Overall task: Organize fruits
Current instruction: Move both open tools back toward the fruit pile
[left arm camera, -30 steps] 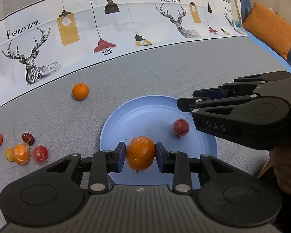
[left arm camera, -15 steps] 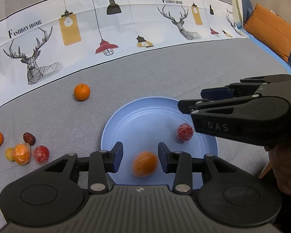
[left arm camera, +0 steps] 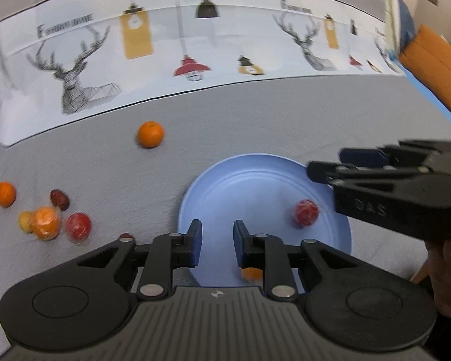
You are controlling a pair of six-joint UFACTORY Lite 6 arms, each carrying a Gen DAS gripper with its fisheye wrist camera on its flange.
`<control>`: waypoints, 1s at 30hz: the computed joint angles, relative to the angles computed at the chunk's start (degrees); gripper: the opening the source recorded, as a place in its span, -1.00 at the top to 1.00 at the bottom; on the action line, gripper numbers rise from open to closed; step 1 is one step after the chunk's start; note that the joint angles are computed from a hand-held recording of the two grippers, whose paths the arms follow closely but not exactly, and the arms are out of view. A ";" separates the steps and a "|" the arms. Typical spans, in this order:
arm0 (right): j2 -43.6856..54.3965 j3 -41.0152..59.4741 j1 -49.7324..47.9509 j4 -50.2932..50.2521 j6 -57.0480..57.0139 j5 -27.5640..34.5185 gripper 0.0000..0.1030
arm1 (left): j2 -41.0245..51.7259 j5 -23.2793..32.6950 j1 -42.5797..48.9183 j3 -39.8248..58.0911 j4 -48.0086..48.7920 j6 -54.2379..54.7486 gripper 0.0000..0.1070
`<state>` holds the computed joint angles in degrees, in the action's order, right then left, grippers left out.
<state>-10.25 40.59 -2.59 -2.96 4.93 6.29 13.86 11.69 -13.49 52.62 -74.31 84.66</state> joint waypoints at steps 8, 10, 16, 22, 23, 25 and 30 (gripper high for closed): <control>0.13 -0.03 0.57 4.61 -4.45 -0.32 0.34 | 1.61 0.59 4.05 3.30 16.75 -20.55 0.55; 0.20 0.06 0.71 8.29 -8.04 -0.42 0.40 | 1.93 1.37 5.48 4.09 19.69 -24.14 0.55; 0.50 0.99 1.41 17.43 -16.28 -0.56 0.50 | 2.11 2.96 8.53 5.41 26.98 -31.90 0.55; 0.89 2.55 3.31 22.61 -19.43 -0.25 0.51 | -1.66 1.74 12.54 3.52 19.02 -27.32 0.55; 0.95 2.83 3.63 24.76 -21.07 -0.16 0.51 | -1.62 2.63 13.74 4.20 19.22 -28.24 0.55; 1.37 3.54 4.25 26.87 -22.16 0.05 0.51 | 0.37 6.00 16.59 8.22 26.42 -35.46 0.55; 2.70 5.32 7.18 35.71 -28.07 -0.03 0.51 | 9.28 16.36 23.78 22.02 40.43 -45.17 0.35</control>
